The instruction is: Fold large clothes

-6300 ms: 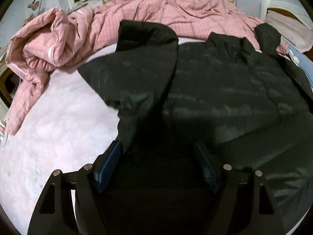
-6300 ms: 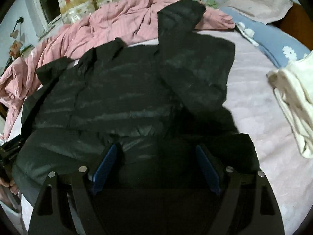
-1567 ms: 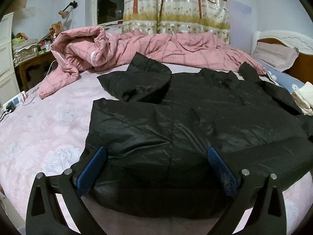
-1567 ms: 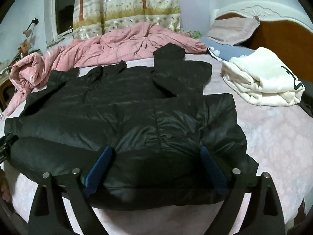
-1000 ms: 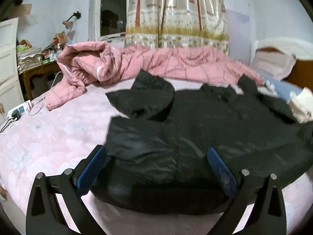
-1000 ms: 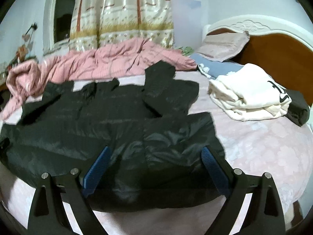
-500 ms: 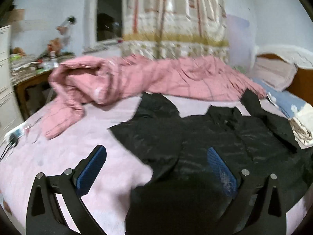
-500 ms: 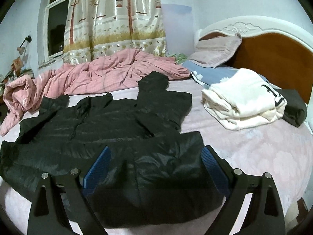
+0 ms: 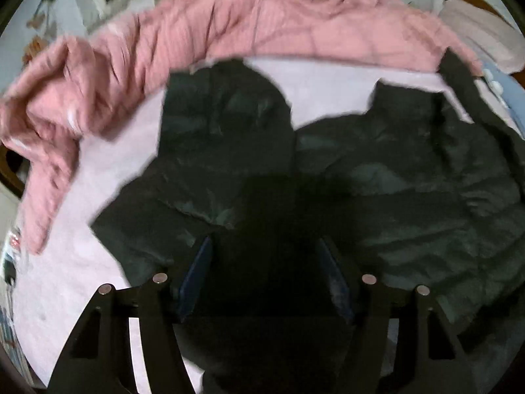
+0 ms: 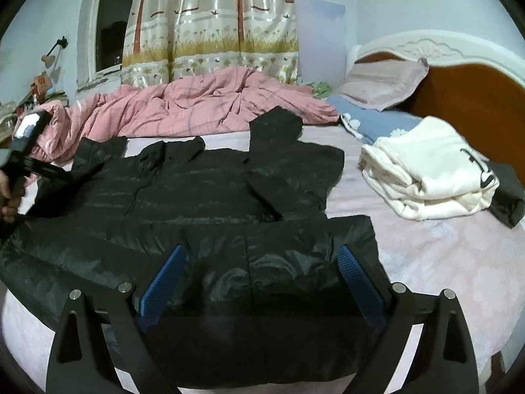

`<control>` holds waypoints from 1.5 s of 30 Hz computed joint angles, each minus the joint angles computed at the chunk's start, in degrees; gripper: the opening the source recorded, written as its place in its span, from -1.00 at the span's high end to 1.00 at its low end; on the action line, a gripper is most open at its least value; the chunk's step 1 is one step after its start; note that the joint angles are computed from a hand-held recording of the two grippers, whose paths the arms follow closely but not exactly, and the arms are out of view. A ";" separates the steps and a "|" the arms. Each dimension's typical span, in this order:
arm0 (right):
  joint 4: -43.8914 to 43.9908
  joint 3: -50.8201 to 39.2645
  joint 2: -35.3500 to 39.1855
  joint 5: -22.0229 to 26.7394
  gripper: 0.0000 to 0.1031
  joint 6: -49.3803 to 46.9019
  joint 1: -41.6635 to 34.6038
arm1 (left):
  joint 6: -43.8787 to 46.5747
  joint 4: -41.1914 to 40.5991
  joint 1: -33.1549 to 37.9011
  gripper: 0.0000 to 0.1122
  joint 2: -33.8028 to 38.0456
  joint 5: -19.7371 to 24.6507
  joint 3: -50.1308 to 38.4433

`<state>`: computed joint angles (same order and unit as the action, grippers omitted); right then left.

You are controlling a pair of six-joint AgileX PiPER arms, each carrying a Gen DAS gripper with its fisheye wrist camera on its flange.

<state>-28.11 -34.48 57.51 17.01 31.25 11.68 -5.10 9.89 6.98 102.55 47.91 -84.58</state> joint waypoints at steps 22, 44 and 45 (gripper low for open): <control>-5.91 1.98 -4.88 2.24 -0.85 5.35 2.57 | 32.35 -23.33 15.84 0.93 -44.36 -10.07 41.43; -5.79 1.39 -4.46 3.43 -0.85 6.28 2.86 | 0.32 3.78 -10.42 -0.29 -13.94 -7.93 8.58; -7.72 1.36 -3.94 3.57 -0.85 8.16 3.10 | 1.31 3.75 -11.25 -0.29 -8.73 -4.33 2.92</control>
